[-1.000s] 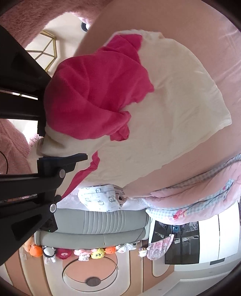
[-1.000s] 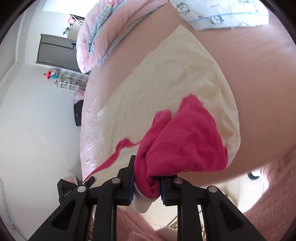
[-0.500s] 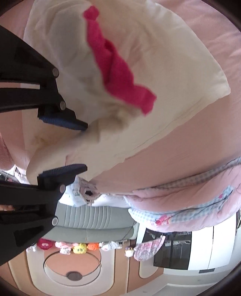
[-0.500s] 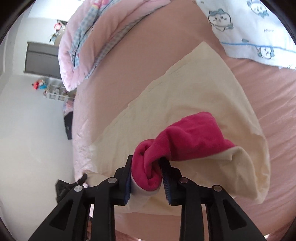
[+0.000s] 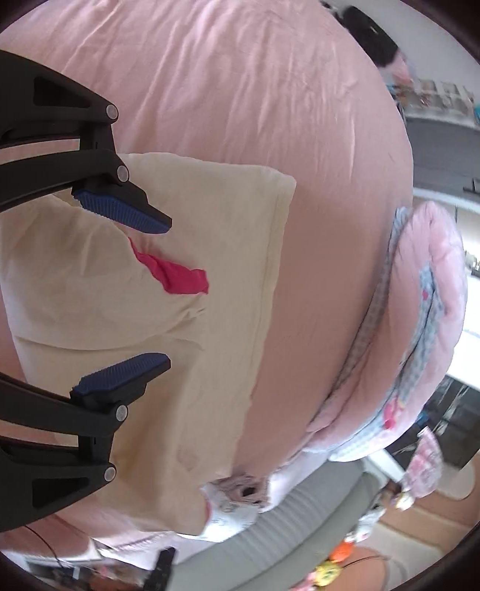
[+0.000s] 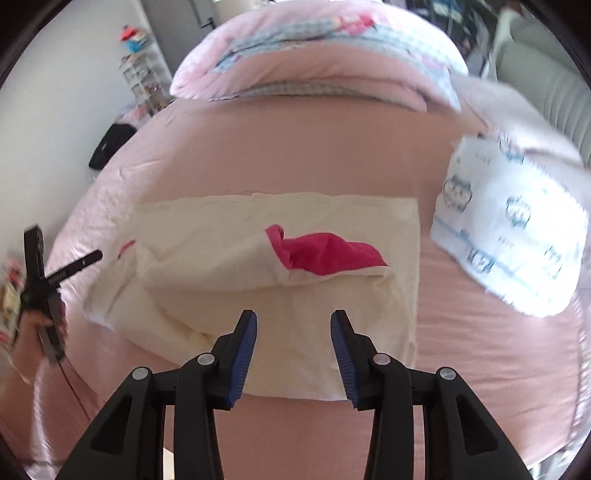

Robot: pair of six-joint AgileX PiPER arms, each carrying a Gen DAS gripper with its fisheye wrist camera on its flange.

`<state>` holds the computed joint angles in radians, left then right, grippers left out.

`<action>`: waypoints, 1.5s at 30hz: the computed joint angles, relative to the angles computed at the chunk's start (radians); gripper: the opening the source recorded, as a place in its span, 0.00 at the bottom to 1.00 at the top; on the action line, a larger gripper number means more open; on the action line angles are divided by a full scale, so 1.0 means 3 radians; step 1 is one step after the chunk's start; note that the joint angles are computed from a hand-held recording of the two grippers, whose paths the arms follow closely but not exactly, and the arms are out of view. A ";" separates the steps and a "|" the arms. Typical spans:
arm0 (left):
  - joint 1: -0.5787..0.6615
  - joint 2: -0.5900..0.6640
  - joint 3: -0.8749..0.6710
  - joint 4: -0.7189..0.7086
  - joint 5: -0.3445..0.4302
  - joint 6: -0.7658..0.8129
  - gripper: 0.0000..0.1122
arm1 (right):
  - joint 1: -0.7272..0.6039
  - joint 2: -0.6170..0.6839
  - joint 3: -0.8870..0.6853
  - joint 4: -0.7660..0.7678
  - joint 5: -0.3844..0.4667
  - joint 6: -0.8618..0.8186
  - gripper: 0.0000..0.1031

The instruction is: Fold clothes

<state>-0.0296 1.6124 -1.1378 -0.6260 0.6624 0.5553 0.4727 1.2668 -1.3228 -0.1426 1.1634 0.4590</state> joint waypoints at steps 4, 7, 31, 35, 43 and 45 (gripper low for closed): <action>-0.0161 0.0226 -0.0187 0.0253 0.0015 0.0009 0.58 | 0.0661 -0.0081 0.0093 -0.1085 0.0177 0.0205 0.40; -0.0203 0.0425 -0.0459 0.0395 0.0112 0.0036 0.58 | 0.0432 0.0009 0.0143 -0.0973 -0.0201 -0.0169 0.40; -0.0077 0.1129 -0.1320 0.0367 0.1250 0.0396 0.58 | -0.1067 0.1363 -0.0943 0.1413 -0.0309 -0.3589 0.63; -0.0099 0.1170 -0.1412 0.0471 0.1369 0.0361 0.58 | -0.0779 0.1385 -0.1005 0.1121 -0.0179 -0.3991 0.64; -0.0186 0.1229 -0.1446 0.0422 0.1191 0.0300 0.58 | -0.0559 0.1564 -0.0958 0.0806 -0.0432 -0.4064 0.63; -0.0265 0.1145 -0.1340 0.0482 0.1006 0.0217 0.35 | -0.0525 0.1689 -0.0971 0.0817 -0.0551 -0.3943 0.59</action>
